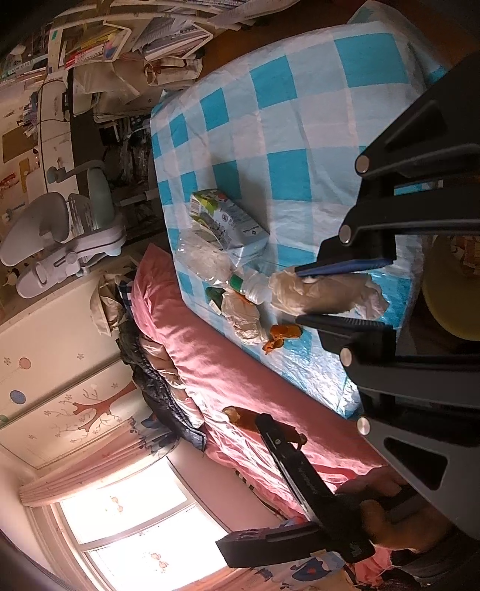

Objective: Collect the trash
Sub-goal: 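Hold the snack in the left gripper while the right gripper grasps another tissue, then lower the tissue into the yellow bucket and open the right gripper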

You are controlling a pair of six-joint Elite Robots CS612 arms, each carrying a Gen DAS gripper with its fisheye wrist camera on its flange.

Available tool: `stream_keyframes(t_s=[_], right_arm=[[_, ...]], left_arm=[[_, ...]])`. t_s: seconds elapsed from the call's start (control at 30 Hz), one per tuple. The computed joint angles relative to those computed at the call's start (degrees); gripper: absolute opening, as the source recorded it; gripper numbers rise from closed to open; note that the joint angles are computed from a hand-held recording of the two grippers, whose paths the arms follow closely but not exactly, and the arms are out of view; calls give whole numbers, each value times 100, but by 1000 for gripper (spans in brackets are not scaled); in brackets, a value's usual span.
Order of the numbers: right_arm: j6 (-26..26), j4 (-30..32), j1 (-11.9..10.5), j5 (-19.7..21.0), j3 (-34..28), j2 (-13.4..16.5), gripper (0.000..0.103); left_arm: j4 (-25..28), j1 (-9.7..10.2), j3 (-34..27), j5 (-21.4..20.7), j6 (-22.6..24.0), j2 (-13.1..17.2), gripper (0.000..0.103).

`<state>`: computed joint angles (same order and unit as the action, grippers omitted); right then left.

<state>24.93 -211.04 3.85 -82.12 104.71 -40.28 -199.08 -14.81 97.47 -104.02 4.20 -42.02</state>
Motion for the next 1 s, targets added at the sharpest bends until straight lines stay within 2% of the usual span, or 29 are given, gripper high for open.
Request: stream_keyframes(t_s=[1.0], right_arm=[[-249,615,186,354,273,-81,23]], left_arm=[[-115,-95,559,-21,204,-173,21]])
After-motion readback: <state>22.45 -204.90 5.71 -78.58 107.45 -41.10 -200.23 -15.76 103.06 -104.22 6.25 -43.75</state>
